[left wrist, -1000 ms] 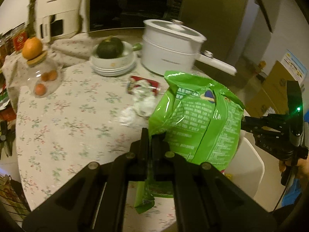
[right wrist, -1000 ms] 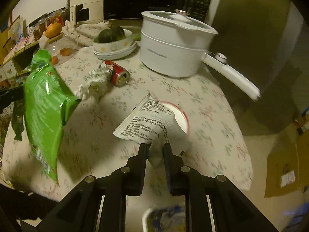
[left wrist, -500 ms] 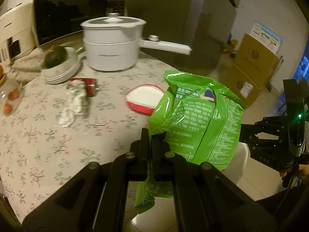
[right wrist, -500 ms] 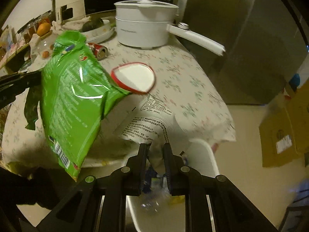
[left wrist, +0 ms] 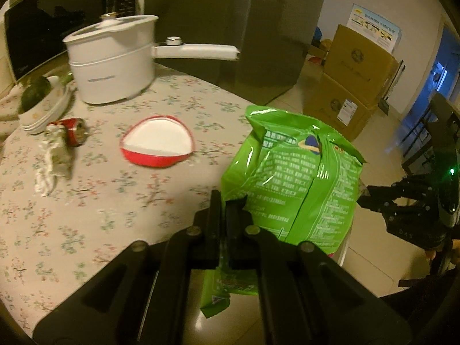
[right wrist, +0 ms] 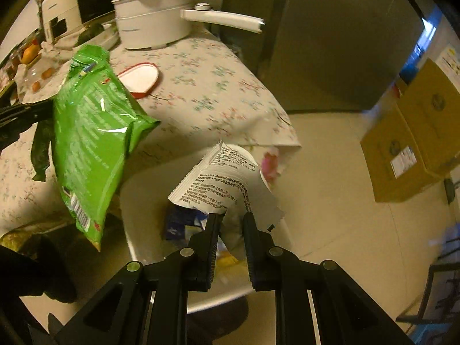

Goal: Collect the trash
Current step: 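Carry the green bag and white wrapper over the white bin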

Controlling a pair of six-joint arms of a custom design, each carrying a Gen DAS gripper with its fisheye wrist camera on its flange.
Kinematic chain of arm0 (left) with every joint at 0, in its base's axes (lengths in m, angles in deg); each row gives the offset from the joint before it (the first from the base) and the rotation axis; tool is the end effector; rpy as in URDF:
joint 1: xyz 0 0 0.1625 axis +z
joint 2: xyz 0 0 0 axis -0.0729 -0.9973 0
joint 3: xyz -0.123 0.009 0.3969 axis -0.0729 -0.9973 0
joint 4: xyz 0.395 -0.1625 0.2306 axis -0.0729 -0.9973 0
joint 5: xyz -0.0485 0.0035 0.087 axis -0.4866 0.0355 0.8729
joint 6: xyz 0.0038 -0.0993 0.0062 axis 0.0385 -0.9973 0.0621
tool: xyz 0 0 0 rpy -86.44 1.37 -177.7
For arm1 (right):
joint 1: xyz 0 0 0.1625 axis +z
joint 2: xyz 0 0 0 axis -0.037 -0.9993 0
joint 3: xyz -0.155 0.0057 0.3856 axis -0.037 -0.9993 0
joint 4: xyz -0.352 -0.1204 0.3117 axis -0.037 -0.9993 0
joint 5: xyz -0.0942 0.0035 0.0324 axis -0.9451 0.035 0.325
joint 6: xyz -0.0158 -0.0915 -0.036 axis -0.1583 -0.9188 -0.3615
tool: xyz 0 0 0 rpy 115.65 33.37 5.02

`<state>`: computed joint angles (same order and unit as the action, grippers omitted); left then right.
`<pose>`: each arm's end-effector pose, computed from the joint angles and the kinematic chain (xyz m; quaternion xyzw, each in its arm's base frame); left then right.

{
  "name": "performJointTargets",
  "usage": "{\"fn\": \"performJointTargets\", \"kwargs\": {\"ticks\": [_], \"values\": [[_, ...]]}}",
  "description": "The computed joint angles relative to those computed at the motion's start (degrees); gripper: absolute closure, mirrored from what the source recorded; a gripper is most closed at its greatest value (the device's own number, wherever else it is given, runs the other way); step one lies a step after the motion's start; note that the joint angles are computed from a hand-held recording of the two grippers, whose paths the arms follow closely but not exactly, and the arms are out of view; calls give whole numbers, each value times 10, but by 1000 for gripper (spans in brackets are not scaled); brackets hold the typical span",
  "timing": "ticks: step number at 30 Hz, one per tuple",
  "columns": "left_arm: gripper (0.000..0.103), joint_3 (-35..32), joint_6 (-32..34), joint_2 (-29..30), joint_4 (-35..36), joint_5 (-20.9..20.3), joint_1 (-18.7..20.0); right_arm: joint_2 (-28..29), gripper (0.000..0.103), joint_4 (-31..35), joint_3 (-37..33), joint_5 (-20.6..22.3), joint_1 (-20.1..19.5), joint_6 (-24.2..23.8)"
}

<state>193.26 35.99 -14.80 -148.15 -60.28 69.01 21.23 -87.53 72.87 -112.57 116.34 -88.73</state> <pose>-0.0615 -0.5853 0.3402 0.1839 0.9001 -0.2914 0.2667 0.3374 -0.5969 0.0498 0.2653 -0.8802 0.1317 0.3710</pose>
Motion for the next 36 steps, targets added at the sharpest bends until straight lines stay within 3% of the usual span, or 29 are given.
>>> {"fn": "performJointTargets", "kwargs": {"ticks": [5,10,18,20,25,31,36], "values": [[99,-4,-15,31,-26,-26,1,-20,85,6,19,-11,-15,14],[99,3,-9,61,-67,-14,1,-31,85,19,29,-19,-26,24],[99,4,-19,77,-59,-10,12,-41,85,40,39,-23,-34,36],[93,5,-15,77,-59,-14,13,-42,85,38,40,-24,-35,37],[40,19,18,70,-84,3,1,-40,85,36,38,-23,-34,38],[27,24,28,54,-74,26,-3,-31,84,44,31,-22,-30,34],[26,22,15,36,-42,30,3,-20,84,56,21,-20,-24,32]]}}
